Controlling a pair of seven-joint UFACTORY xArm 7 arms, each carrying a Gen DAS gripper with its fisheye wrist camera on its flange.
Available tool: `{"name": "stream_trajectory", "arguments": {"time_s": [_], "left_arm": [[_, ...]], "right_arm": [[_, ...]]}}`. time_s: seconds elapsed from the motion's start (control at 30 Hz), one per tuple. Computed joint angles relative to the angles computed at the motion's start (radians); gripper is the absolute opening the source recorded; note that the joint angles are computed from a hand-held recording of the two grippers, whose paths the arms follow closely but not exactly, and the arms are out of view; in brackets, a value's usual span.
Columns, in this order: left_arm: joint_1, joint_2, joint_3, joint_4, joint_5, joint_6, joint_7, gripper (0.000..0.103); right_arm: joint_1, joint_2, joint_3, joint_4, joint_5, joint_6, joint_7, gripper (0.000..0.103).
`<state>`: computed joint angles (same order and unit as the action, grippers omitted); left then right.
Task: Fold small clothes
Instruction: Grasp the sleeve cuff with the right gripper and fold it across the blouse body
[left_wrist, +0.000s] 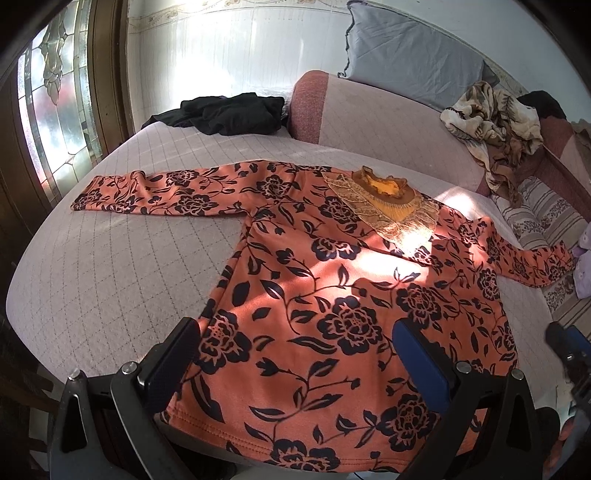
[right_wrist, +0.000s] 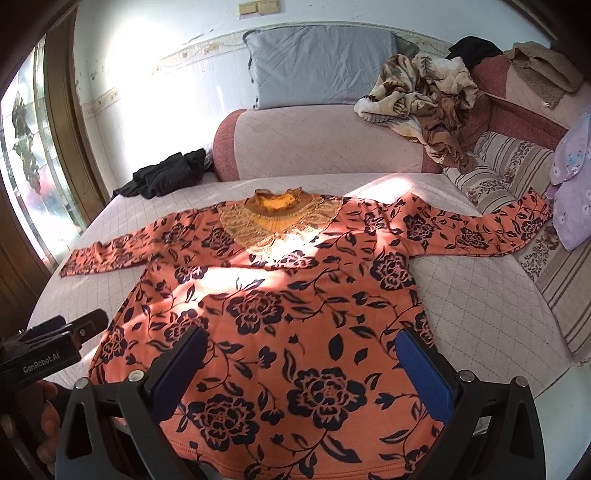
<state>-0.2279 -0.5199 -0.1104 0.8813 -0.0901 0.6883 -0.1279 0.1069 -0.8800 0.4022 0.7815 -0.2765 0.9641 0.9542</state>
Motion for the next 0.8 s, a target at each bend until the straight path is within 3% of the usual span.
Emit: {"name": "stream_trajectory", "arguments": {"time_s": [0.1,0.17,0.23,0.27,0.33,0.37,0.4,0.43,0.5,0.6,0.7,0.8], "left_arm": [[0.062,0.069,0.008,0.037,0.05,-0.035,-0.031,0.103],[0.109,0.12,0.011,0.066,0.089,-0.055,-0.071,0.103],[0.144,0.176,0.017,0.099,0.116,-0.069,-0.115,0.103],[0.156,0.205,0.019,0.116,0.128,-0.075,-0.137,0.103],[0.171,0.268,0.018,0.157,0.161,-0.077,-0.169,0.103],[0.175,0.298,0.018,0.178,0.181,-0.074,-0.179,0.103],[0.177,0.325,0.016,0.195,0.205,-0.079,-0.191,0.103],[0.18,0.349,0.014,0.211,0.234,-0.085,-0.21,0.103],[0.179,0.401,0.017,0.25,0.272,-0.088,-0.245,0.103],[0.169,0.474,0.033,0.305,0.298,-0.098,-0.284,0.103],[0.16,0.517,0.05,0.323,0.35,-0.125,-0.333,0.103],[0.16,0.543,0.068,0.327,0.35,-0.134,-0.363,0.103]], "right_arm": [[-0.052,-0.135,-0.082,-0.074,-0.041,-0.082,0.016,0.103],[-0.176,-0.299,-0.118,-0.155,-0.078,-0.204,0.057,0.103],[-0.291,-0.416,-0.181,-0.248,-0.19,-0.357,0.143,0.103],[-0.316,-0.411,-0.231,-0.269,-0.228,-0.388,0.128,0.103],[-0.26,-0.276,-0.402,-0.258,-0.179,-0.323,-0.028,0.102],[-0.261,-0.22,-0.475,-0.258,-0.109,-0.298,-0.085,0.096],[-0.286,-0.206,-0.527,-0.272,-0.058,-0.316,-0.1,0.077],[-0.318,-0.185,-0.561,-0.285,-0.048,-0.348,-0.111,0.072],[-0.4,-0.091,-0.581,-0.264,-0.077,-0.373,-0.143,0.073],[-0.572,0.058,-0.55,-0.223,-0.125,-0.43,-0.107,0.073],[-0.637,0.216,-0.566,-0.145,-0.118,-0.513,-0.143,0.073],[-0.735,0.356,-0.501,-0.045,-0.142,-0.528,-0.118,0.073]]}}
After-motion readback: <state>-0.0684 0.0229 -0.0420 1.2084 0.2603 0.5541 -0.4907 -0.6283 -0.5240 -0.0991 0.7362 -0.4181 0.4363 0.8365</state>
